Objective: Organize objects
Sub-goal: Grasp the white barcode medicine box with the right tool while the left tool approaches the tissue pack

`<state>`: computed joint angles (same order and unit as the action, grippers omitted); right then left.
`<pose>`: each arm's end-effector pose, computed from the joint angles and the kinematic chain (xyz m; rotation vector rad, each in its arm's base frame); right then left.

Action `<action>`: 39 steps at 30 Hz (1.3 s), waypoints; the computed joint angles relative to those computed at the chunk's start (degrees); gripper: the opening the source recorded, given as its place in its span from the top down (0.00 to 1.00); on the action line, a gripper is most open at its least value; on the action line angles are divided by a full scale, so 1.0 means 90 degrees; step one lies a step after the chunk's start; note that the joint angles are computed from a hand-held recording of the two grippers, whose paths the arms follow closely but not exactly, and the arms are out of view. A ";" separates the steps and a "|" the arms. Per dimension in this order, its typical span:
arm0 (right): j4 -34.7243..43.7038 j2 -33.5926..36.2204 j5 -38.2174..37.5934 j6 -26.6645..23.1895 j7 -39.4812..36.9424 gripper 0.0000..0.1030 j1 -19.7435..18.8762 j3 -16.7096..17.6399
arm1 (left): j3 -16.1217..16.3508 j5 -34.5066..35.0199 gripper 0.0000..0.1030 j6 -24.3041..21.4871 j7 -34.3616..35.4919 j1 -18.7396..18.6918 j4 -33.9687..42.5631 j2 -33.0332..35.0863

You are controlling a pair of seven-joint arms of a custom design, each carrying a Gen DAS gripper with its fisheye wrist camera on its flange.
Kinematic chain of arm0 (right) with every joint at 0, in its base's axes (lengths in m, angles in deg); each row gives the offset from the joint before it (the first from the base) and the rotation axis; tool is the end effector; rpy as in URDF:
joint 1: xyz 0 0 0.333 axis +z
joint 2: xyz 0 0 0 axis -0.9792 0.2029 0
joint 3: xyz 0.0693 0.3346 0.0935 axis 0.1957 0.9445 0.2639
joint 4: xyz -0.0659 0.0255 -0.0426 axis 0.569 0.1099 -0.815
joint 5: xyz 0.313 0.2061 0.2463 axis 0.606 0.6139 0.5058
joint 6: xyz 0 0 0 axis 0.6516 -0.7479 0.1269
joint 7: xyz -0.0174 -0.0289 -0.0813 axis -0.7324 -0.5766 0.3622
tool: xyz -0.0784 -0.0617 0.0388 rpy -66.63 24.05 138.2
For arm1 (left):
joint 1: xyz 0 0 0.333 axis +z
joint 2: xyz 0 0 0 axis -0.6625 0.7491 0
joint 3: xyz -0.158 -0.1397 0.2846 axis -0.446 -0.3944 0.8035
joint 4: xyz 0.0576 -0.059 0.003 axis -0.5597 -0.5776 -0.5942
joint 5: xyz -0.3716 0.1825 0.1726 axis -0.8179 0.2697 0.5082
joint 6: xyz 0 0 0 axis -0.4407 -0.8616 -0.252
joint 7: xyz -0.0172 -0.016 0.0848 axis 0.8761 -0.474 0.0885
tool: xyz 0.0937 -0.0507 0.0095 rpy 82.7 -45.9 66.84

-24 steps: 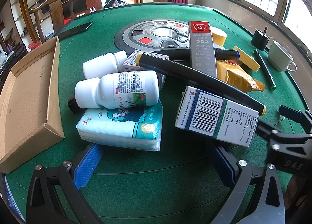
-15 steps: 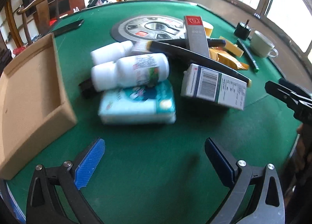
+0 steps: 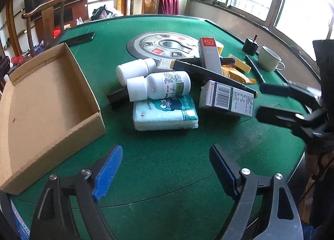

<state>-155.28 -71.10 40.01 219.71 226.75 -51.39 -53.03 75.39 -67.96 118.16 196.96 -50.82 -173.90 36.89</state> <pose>0.5261 0.3689 0.4640 -1.7155 1.6575 -0.4264 0.5829 -0.1922 0.4360 -1.2957 2.5050 -0.9341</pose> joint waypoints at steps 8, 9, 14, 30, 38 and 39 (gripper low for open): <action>0.0839 0.0404 0.0747 -0.1265 -0.2226 0.49 0.0108 0.0207 | 0.0006 -0.0061 0.17 -0.0122 0.0039 0.0075 0.0028 0.0080; 0.0964 0.0492 0.0688 -0.1418 -0.2326 0.49 0.0173 0.0161 | 0.0001 -0.0057 0.17 -0.0131 0.0049 0.0083 0.0022 0.0079; 0.1365 0.0744 0.1114 -0.2090 -0.3307 0.52 0.0284 0.0081 | -0.0009 -0.0171 0.17 -0.0197 0.0207 0.0107 0.0021 0.0075; -0.0624 -0.0358 0.1729 0.0212 -0.1343 0.67 -0.0120 0.0021 | -0.0154 0.1774 0.15 -0.0026 -0.1870 -0.0024 0.0705 0.0621; -0.1224 -0.0619 0.2263 0.0802 -0.1329 0.67 -0.0477 0.0400 | -0.0212 0.3723 0.15 0.0089 -0.3703 -0.0034 0.1081 0.1121; -0.1226 -0.0632 0.2361 0.0795 -0.1406 0.67 -0.0502 0.0433 | -0.0238 0.3824 0.15 0.0105 -0.3781 -0.0013 0.1091 0.1140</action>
